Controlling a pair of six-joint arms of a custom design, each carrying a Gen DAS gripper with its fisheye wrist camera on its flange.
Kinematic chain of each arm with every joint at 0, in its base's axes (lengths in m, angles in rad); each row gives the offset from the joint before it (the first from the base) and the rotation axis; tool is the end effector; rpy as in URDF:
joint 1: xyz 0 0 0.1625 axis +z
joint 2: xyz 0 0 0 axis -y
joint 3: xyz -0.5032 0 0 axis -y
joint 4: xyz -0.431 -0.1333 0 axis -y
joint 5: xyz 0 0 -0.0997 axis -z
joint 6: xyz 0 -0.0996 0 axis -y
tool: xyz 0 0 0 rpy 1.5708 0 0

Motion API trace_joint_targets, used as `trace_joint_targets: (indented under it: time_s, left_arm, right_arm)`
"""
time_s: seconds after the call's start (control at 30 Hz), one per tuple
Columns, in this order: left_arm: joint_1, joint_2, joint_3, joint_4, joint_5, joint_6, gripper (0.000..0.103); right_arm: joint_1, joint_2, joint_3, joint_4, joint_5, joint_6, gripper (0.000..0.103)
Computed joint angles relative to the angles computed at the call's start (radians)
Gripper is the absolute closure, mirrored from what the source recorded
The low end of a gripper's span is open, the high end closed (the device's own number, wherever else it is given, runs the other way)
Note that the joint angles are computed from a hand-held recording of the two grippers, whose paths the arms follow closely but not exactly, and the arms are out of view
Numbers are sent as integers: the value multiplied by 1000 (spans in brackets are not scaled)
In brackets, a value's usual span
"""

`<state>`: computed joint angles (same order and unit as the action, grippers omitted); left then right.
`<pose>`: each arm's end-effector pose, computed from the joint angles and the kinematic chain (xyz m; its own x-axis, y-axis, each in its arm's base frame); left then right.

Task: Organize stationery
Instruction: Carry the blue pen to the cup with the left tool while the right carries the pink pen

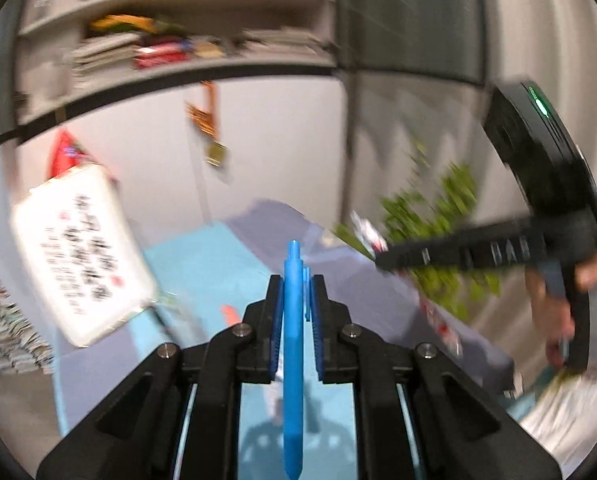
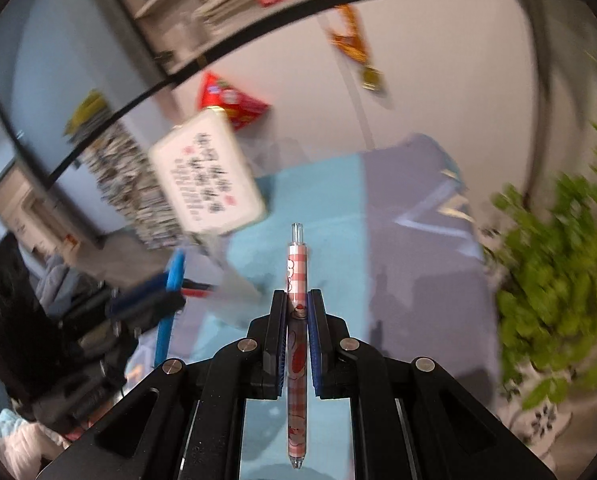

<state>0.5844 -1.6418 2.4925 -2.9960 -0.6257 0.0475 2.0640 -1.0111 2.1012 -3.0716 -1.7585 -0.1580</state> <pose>-0.1854 -0.3793 0.3456 -0.6565 0.2672 -0.7055 0.7321 0.4509 -0.5105 0.3837 -0.4715 0.1569 -0.8211 -0.5216 0.2318 -0.5704 0.7347 -0.3674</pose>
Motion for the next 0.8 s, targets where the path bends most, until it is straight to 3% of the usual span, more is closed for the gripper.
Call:
trace_joint_targets:
  time_s: [0.1,0.27,0.43,0.53,0.7,0.8]
  left_arm:
    - [15,-16,-11,-73,50,42,92]
    - [74,-13,-16,-267,32,115,92]
    - [143,80,-56,-563,27,206,92]
    - [182,112,-72,-655,32,206,92]
    - [248,111,-88,-664,-11,138,92]
    - [264,114,-94,-665,-28,134,92]
  right_arm:
    - [42,56,-41,-32,20,-20,93]
    - [90,152,-104,-132,21,-20,93]
    - [111,254,-149,-289,15,-5,92]
    - [112,307,-172,-364,18,-9,92]
    - [125,401,-226,-436,-33,-80,93]
    - [121,437,-234,-477,-22,-106,93]
